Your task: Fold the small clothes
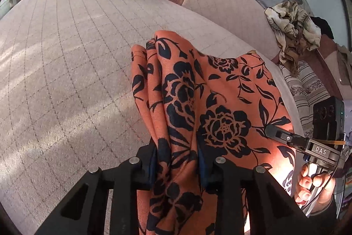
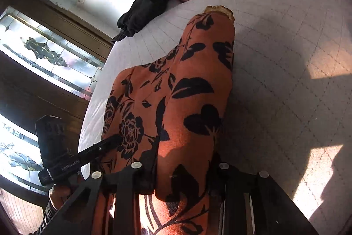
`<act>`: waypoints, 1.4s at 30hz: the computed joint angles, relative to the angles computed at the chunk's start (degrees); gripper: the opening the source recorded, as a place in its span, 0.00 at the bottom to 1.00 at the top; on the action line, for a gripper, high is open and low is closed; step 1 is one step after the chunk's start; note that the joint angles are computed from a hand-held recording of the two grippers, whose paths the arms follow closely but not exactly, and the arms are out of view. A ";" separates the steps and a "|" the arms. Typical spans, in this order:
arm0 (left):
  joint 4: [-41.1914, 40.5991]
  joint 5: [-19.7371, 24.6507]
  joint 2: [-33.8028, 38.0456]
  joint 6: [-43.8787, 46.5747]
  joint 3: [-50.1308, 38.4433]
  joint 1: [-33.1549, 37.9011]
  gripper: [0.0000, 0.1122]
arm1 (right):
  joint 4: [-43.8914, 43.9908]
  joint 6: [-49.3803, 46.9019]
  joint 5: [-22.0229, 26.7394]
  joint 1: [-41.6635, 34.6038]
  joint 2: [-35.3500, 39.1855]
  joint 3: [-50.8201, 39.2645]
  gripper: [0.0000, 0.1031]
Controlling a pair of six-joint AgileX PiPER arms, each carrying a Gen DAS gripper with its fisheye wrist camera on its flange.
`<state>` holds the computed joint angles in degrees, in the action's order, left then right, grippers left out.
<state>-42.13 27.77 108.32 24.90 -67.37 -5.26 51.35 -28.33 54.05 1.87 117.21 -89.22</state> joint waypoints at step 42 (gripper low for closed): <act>84.60 2.00 -25.97 -82.91 19.27 -22.40 0.80 | -36.51 35.42 -19.24 12.44 -29.67 20.97 0.88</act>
